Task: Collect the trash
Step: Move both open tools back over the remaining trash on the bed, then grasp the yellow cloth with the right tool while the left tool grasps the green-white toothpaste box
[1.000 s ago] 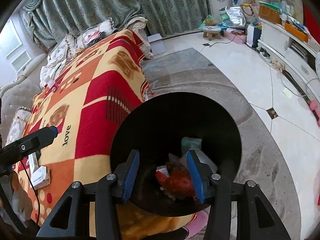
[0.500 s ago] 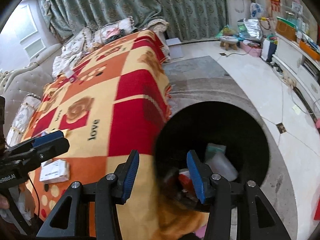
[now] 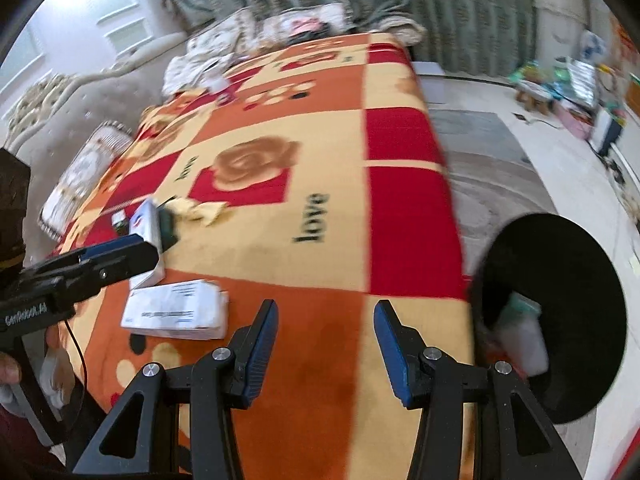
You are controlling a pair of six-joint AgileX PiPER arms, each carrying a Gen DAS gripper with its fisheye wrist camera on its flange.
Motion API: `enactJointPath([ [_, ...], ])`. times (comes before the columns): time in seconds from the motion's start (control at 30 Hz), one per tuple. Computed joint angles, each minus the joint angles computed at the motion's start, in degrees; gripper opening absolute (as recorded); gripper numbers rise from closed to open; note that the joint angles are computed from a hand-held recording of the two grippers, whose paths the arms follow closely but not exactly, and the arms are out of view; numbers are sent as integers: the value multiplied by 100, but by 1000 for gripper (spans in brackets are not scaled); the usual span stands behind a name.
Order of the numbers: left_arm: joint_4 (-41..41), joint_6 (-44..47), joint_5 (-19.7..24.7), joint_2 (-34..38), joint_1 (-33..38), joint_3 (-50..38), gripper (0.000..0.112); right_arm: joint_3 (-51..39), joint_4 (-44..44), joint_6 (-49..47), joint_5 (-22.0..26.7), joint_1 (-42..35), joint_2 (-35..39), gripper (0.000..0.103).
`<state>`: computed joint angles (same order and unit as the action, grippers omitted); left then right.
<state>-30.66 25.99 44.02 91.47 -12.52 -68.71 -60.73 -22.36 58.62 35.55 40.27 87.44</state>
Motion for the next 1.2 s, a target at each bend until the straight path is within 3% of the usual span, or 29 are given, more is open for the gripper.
enactJointPath([
  [0.13, -136, 382, 126, -76, 632, 152, 57, -461, 362, -435, -56, 104, 471, 49],
  [0.27, -162, 614, 234, -4, 1237, 180, 57, -931, 657, -798, -74, 165, 897, 59],
  [0.5, -31, 768, 221, 346, 2146, 159, 57, -1897, 964, -1473, 196, 247, 1596, 59],
  [0.9, 72, 482, 226, 1018, 2462, -484, 57, -3889, 1520, -2613, 930, 88, 2940, 59],
  [1.2, -34, 553, 531, 1131, 2616, -723, 57, -6494, 1661, -3658, 2112, -108, 4510, 59],
])
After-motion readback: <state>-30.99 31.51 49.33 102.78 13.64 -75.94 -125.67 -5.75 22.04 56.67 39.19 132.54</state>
